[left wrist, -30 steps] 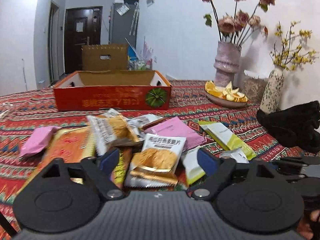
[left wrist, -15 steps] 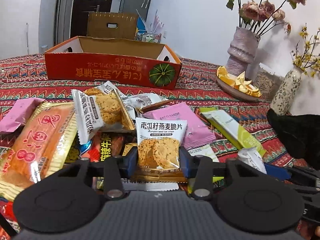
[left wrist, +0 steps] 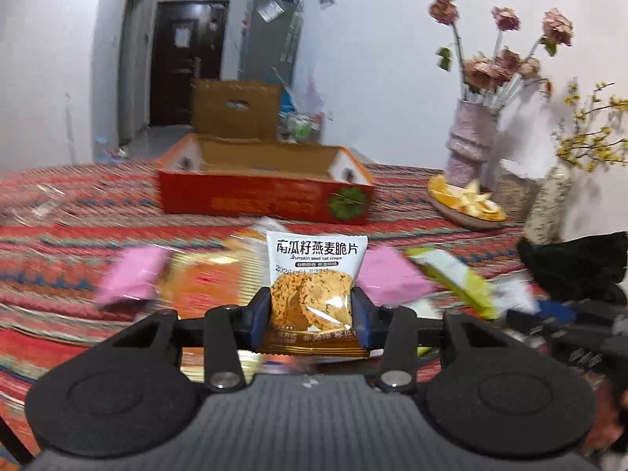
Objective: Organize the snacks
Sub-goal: 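Carry both held packets into the red cardboard box and open both tools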
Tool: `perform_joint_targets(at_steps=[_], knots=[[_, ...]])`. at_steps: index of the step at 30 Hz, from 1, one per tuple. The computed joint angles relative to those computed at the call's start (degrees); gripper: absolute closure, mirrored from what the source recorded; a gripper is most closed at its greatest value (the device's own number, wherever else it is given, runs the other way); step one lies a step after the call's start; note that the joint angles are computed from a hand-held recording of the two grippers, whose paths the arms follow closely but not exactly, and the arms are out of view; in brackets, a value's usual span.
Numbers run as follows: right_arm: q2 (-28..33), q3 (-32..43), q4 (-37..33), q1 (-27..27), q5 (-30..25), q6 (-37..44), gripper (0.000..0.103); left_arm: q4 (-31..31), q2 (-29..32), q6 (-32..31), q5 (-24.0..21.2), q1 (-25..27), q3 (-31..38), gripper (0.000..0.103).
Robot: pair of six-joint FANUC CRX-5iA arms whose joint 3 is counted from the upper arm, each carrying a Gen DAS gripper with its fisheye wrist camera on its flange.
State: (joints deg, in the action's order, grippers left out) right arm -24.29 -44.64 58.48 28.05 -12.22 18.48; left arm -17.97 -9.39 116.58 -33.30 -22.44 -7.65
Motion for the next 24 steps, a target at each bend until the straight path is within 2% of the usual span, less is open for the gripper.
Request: perform_joint_targets(at_steps=[3, 6, 9, 12, 19, 21, 24], knots=[[-0.9, -0.7, 4.9, -1.7, 2.4, -3.4, 0.063, -7.0, -1.5, 3.6, -5.7, -0.8, 2.1, 0.060], [-1.5, -0.7, 8.4, -4.0, 5.6, -4.9, 0.063, -14.1, -2.6, 7.6, -9.1, -2.5, 3.6, 0.060], [-1.5, 0.2, 7.6, -4.9, 7.6, -1.6, 0.063, -19.0, -2.7, 11.5, -11.3, -3.3, 5.0, 0.060], [-1.2, 0.9, 8.3, -6.2, 9.6, 0.7, 0.063, -19.5, -2.5, 12.4, -11.0, -2.0, 5.6, 0.060], [0.2, 6.4, -10.0, -2.0, 7.3, 20.6, 0.063, -19.1, 0.3, 12.5, -9.0, 0.4, 8.5, 0.060], [1.4, 9.4, -17.4, -0.8, 5.8, 28.5, 0.063, -18.8, 1.3, 12.0, -7.6, 1.0, 9.3, 0.060], [4.4, 17.2, -34.6, 0.6, 1.9, 45.5, 0.063, -18.0, 3.2, 11.8, -6.0, 2.1, 11.0, 0.060]])
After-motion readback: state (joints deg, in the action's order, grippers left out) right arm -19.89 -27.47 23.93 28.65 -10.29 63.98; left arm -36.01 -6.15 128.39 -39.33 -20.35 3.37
